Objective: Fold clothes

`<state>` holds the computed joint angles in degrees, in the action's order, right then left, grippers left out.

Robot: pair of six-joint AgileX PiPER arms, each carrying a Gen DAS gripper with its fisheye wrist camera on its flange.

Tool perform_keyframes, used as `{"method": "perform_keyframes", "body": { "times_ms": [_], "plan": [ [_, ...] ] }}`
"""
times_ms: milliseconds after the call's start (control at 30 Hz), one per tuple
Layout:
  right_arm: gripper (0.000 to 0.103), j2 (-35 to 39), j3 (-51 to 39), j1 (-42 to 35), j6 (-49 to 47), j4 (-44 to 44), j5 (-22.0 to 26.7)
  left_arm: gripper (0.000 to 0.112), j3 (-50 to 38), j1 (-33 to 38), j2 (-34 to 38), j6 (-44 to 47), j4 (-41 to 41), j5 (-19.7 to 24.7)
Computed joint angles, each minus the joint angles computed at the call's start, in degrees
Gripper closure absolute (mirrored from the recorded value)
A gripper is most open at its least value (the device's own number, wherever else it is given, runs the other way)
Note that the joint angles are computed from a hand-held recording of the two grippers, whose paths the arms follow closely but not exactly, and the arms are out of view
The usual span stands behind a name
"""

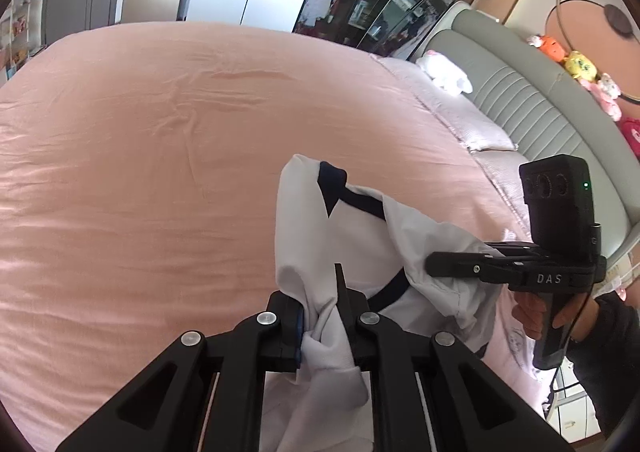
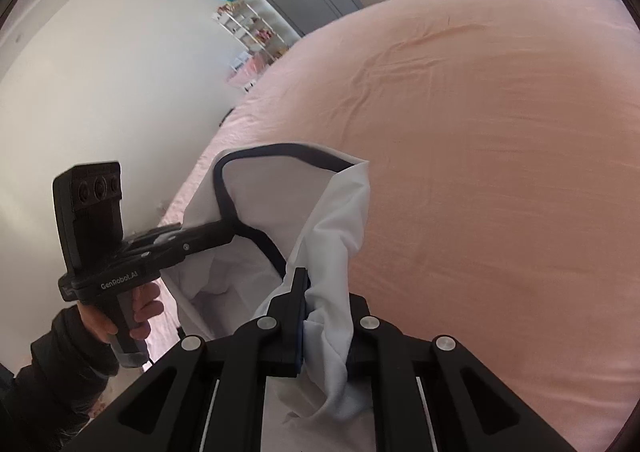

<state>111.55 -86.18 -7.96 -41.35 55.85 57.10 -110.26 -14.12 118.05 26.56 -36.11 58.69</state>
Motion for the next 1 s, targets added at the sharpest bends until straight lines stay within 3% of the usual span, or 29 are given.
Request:
{"method": "perform_keyframes", "body": {
  "times_ms": [67, 233, 400, 600, 767, 800, 900, 1000],
  "plan": [
    [0.095, -4.0, 4.7, -0.8, -2.6, 2.2, -0.3, 0.104, 5.1, 0.3, -3.9, 1.3, -1.9, -1.3],
    [0.095, -17.1, 18.8, 1.1, -8.7, 4.8, -8.1, 0.104, 17.8, 1.9, -13.0, 4.8, -7.5, -3.8],
    [0.095, -33.1, 35.8, 6.6, -17.7, 7.6, -23.2, 0.104, 31.4, 3.7, -21.9, 10.0, -14.5, -6.6],
    [0.095, -49.1, 54.6, 12.2, -33.0, 23.2, -34.0, 0.104, 45.6, 6.4, -30.5, 17.0, -22.7, -6.5],
    [0.095, -55.4, 65.6, 10.3, -41.9, 37.1, -32.6, 0.104, 53.9, 7.7, -36.3, 20.6, -24.0, -6.3],
    [0.095, -56.5, 66.9, 10.9, -40.7, 36.6, -33.5, 0.104, 55.1, 7.7, -37.3, 20.9, -23.5, -6.7],
    [0.095, -59.6, 68.2, 7.5, -33.0, 27.3, -30.3, 0.104, 58.0, 8.7, -39.1, 21.2, -24.2, -5.5],
    [0.094, -62.5, 69.6, 0.4, -32.1, 23.8, -23.3, 0.104, 61.3, 10.5, -41.2, 23.0, -25.6, -4.2]
  ]
}}
